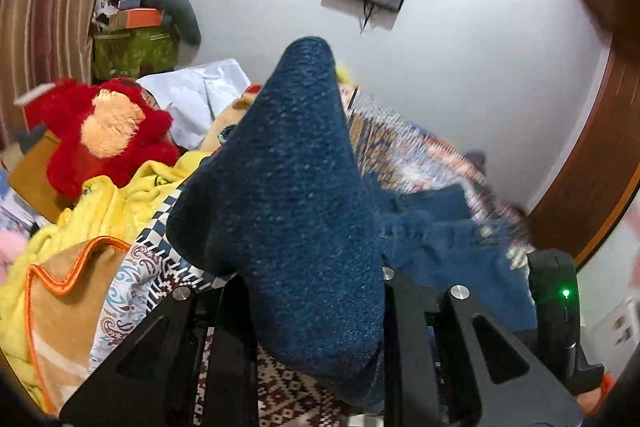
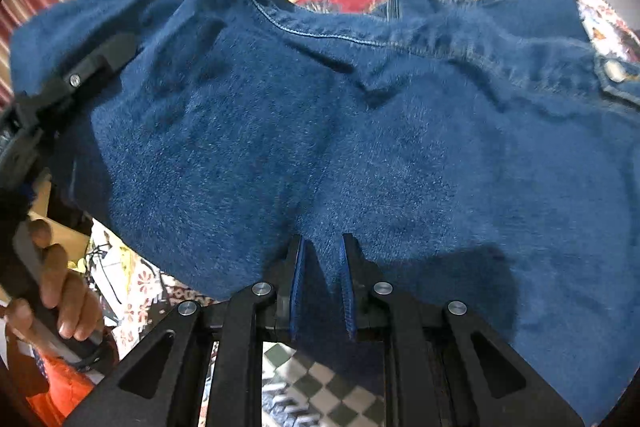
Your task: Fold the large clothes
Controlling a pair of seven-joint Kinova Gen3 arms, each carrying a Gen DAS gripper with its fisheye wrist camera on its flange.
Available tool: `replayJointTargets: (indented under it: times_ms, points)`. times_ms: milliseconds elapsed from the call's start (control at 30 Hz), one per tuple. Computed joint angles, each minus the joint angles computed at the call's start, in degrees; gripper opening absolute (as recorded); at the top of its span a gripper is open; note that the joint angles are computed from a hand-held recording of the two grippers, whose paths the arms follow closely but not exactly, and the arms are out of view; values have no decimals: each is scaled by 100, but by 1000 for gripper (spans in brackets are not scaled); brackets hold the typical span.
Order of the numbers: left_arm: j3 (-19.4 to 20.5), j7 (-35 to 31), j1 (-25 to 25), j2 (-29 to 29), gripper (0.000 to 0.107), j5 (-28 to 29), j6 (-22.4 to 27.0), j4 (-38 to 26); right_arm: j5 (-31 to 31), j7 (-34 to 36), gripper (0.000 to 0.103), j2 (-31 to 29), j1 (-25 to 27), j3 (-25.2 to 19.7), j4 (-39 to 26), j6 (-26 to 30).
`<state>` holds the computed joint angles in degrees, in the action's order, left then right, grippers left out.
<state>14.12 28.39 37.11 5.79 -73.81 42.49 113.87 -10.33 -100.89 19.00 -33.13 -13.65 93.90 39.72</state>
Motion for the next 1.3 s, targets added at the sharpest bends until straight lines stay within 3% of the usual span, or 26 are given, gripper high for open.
replayJointTargets:
  times_ms: [100, 167, 267, 367, 600, 667, 833, 933, 1000, 1067, 1133, 1300]
  points:
    - [-58, -384, 143, 312, 20, 209, 290, -348, -419, 444, 12, 69, 392, -244, 50, 2]
    - [-40, -471, 228, 319, 20, 196, 408, -429, -848, 898, 12, 51, 922, -544, 21, 299]
    - [-339, -685, 686, 402, 20, 170, 512, -657, -1332, 1116, 12, -378, 1194, -306, 368, 375]
    - [-277, -1234, 889, 682, 20, 89, 795, -1156, -1168, 941, 12, -1023, 1143, 136, 879, 244]
    - [-857, -2762, 1986, 1513, 20, 54, 978, -2496, -206, 177, 12, -2266, 1428, 583, 1768, 458]
    - [-533, -3228, 1867, 1714, 20, 50, 953, -2835, 87, -91, 12, -2577, 1559, 618, 1922, 580]
    - [794, -4393, 1247, 2440, 19, 61, 880, -3613, 476, -371, 12, -3294, 1921, 730, 2205, 844]
    - [1591, -5092, 958, 2918, 20, 173, 1232, -3989, 531, -490, 12, -3615, 2026, 726, 2234, 980]
    - [1865, -5558, 840, 3089, 20, 562, 1419, -4192, 518, -516, 12, -3813, 2070, 727, 2242, 1074]
    - [1715, -5939, 920, 3134, 21, 1028, 1531, -4347, 558, -598, 12, -3998, 2104, 631, 2289, 1147]
    - [1268, -6092, 1126, 3042, 23, 1491, 1429, -4322, 599, -630, 12, -4064, 2125, 581, 2293, 1194]
    - [749, -6719, 1298, 2811, 47, 2573, 1077, -4218, 582, -673, 12, -4163, 2087, 527, 2249, 1225]
